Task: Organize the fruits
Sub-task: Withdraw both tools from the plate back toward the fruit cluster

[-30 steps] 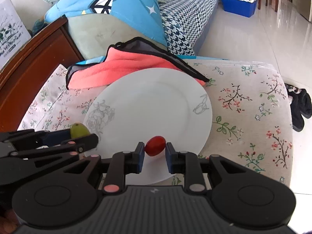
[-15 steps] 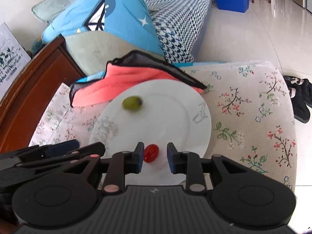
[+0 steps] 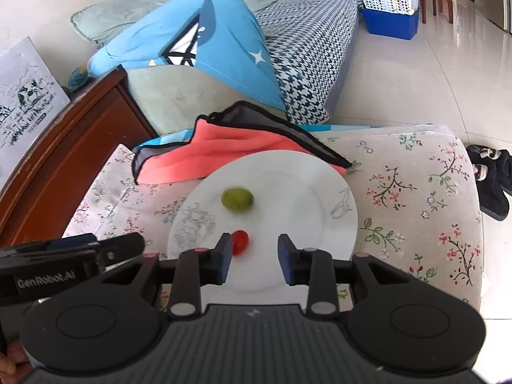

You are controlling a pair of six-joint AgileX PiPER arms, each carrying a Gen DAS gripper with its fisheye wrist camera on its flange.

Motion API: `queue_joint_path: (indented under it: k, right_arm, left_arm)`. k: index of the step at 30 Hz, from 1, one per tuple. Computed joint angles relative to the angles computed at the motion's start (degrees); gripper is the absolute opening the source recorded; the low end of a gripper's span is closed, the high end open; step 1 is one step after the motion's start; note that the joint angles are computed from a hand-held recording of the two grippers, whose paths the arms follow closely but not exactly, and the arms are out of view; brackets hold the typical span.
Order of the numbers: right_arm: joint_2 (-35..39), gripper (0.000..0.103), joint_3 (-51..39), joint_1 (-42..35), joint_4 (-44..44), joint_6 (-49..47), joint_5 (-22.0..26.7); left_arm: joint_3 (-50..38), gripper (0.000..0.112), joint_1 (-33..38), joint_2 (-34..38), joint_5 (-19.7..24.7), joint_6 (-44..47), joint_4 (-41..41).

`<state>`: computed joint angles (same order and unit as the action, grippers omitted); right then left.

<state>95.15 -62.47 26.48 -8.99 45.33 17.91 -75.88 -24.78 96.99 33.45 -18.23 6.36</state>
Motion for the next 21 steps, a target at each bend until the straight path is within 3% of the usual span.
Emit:
queue_joint_path:
  k: [6, 21]
  right_arm:
    - [-1.1, 0.034, -0.3, 2.5, -1.5, 2.3, 1.3]
    - [-1.4, 0.037, -0.3, 8.5, 0.6, -0.7, 2.0]
  left_arm:
    - [1.7, 0.087, 2.1, -3.1, 1.7, -1.1, 1.4]
    - [8.5, 0.091, 10.1, -10.0, 3.6, 4.1, -3.9]
